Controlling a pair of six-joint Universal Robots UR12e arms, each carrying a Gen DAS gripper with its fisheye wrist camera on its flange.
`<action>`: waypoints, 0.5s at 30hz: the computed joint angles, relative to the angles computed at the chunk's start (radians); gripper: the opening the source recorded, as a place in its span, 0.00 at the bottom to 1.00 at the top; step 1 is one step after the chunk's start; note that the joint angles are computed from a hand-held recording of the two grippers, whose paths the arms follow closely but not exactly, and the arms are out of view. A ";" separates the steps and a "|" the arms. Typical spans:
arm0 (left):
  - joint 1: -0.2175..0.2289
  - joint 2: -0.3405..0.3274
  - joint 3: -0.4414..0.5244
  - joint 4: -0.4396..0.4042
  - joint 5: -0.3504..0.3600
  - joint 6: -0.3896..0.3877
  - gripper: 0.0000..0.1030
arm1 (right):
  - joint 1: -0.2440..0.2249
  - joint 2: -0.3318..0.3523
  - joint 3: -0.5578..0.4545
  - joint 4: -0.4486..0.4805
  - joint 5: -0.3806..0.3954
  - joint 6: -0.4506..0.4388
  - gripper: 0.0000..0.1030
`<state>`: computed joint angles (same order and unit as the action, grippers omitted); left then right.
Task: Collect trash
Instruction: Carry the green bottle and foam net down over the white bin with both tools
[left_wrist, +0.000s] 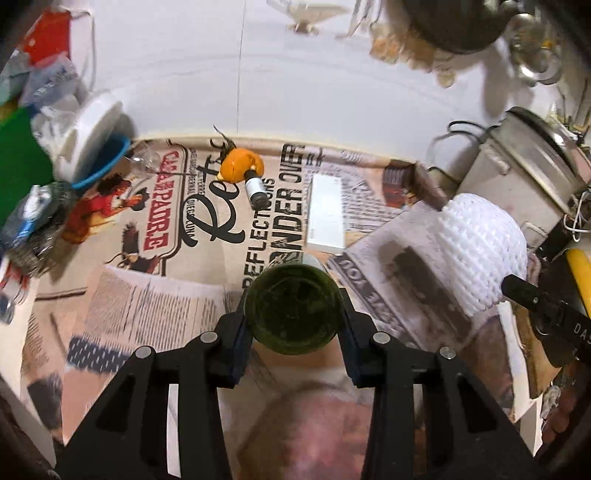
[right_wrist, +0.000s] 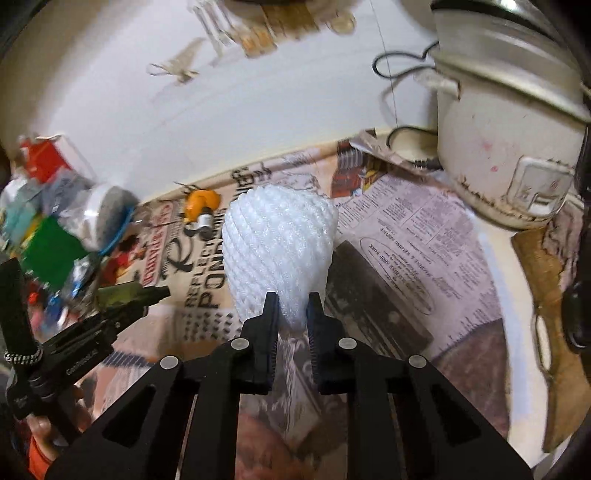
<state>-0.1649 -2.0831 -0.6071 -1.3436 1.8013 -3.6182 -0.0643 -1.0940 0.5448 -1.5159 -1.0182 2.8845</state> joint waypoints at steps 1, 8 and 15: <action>-0.011 0.007 -0.004 0.004 0.016 -0.005 0.39 | -0.007 -0.011 0.010 0.000 0.016 -0.019 0.13; -0.087 0.082 -0.061 0.036 0.119 -0.053 0.39 | -0.046 -0.094 0.090 0.010 0.097 -0.120 0.13; -0.124 0.183 -0.190 0.092 0.135 -0.062 0.39 | -0.069 -0.202 0.223 -0.029 0.126 -0.123 0.13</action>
